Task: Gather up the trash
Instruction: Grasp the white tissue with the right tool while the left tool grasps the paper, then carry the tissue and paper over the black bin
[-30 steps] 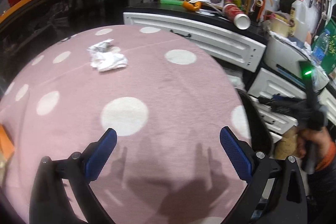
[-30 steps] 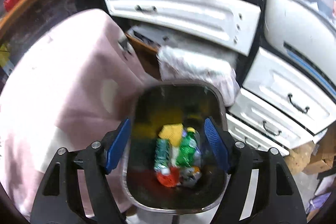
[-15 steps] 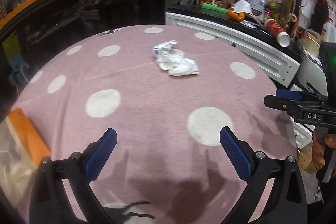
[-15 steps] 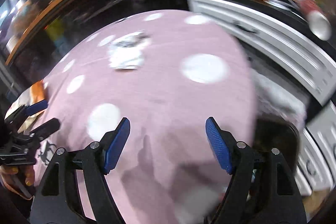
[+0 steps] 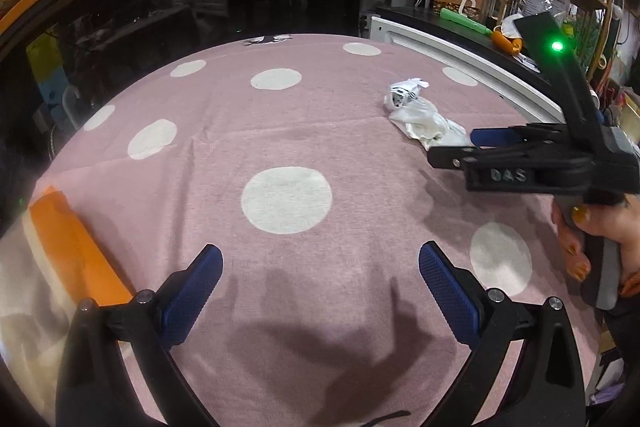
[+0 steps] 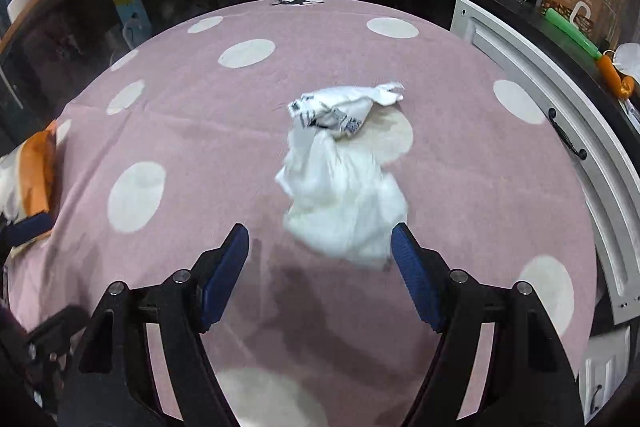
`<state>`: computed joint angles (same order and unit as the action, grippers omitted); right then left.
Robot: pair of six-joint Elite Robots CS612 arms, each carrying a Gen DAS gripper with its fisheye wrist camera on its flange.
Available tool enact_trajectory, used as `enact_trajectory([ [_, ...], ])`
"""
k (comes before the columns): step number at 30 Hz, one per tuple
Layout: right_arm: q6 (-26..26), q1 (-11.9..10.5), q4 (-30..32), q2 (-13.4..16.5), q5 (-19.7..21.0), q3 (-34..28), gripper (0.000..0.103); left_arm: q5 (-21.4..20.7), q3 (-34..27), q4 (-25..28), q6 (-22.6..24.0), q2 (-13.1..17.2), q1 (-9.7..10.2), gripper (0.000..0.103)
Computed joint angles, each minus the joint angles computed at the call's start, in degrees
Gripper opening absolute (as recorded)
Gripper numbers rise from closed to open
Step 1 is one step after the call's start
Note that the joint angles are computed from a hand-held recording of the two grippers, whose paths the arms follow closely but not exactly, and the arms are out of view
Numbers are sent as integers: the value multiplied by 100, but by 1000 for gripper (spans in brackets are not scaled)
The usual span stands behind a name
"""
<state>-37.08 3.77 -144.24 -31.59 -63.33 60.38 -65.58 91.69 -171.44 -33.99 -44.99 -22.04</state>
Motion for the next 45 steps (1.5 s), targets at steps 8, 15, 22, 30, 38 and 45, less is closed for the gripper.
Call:
enact_trajectory([
  [8, 107, -7, -187, 112, -43, -145, 20, -161, -268, 76, 123, 143, 85, 97],
  [15, 162, -237, -858, -167, 306, 384, 17, -160, -690, 203, 368, 357, 115, 97],
  [22, 235, -492, -1122, -397, 505, 818, 17, -198, -1084, 297, 643, 565, 108, 97],
  [30, 421, -722, -1287, -562, 651, 1156, 17, -268, -1962, 755, 1193, 998, 163, 90],
  [38, 544, -884, -1285, -627, 706, 1359, 17, -419, -3104, 1682, 1287, 1541, 289, 70],
  [45, 719, -1006, -1532, -672, 658, 1607, 17, -496, -3355, 1874, 943, 1665, 329, 33],
])
